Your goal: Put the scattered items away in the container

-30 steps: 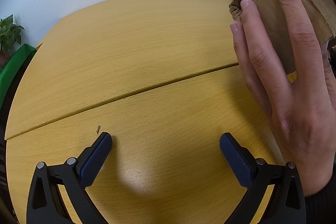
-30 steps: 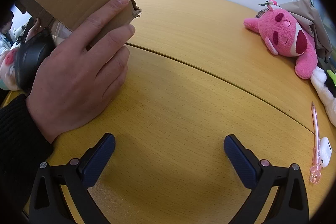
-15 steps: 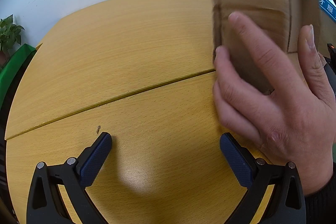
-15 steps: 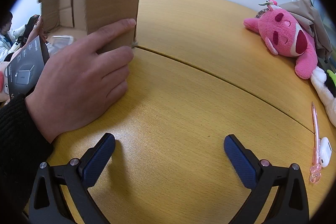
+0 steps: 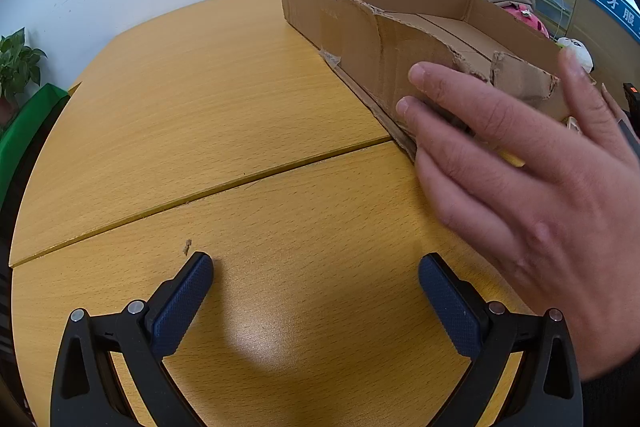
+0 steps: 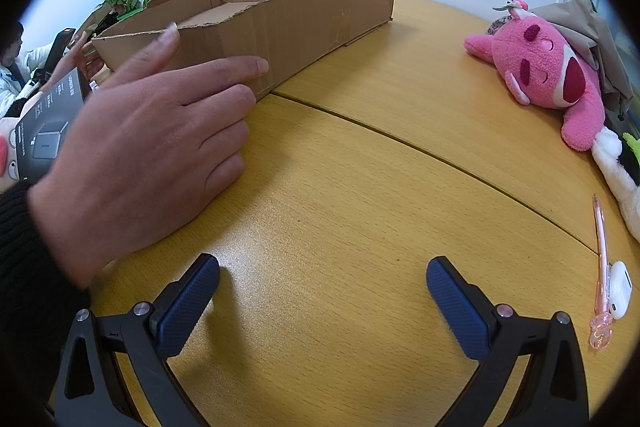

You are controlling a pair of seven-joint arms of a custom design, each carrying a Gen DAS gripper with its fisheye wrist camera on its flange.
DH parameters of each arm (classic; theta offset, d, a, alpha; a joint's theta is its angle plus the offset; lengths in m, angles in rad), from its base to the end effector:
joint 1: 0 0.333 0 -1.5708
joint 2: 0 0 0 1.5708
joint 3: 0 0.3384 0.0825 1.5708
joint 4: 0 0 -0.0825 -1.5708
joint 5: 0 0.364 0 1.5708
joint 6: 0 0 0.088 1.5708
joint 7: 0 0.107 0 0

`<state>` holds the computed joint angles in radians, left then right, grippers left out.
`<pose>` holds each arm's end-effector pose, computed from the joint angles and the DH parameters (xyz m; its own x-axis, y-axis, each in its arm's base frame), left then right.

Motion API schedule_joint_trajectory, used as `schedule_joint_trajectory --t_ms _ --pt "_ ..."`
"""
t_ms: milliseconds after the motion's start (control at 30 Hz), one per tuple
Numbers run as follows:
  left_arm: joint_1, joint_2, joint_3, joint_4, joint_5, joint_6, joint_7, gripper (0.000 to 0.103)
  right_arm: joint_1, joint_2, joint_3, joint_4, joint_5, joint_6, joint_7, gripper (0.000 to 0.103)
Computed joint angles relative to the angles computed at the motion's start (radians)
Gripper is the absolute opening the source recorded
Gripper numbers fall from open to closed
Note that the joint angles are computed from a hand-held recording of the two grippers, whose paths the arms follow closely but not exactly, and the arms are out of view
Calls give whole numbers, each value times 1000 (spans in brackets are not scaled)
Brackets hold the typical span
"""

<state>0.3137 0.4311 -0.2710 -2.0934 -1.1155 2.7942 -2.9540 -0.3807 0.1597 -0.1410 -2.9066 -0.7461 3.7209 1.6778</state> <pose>0.5838 0.0733 0.2661 -0.6093 -0.7928 0.0156 -0.6464 0.4851 -0.5890 0.3432 -0.0948 0.2618 0.1382 -0.9904 0.0062 -0.8033 -0.1157 -0.5842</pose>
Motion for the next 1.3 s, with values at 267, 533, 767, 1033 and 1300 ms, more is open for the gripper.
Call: schedule_joint_trajectory --t_ms 267,533,767,1033,1300 --pt "0 1 -3 0 0 2 0 103 28 -7 2 -18 88 3 -20 103" --pt "1 3 -4 2 3 2 -1 103 32 -8 4 -20 102 3 -23 103" --pt "3 4 -5 3 4 2 -2 103 34 -8 4 -21 106 3 -24 103" --pt "2 4 -6 2 2 3 1 103 37 -9 4 -23 117 4 -26 103" --pt "3 3 -5 1 7 -5 10 103 45 -11 5 -27 138 5 -30 103"
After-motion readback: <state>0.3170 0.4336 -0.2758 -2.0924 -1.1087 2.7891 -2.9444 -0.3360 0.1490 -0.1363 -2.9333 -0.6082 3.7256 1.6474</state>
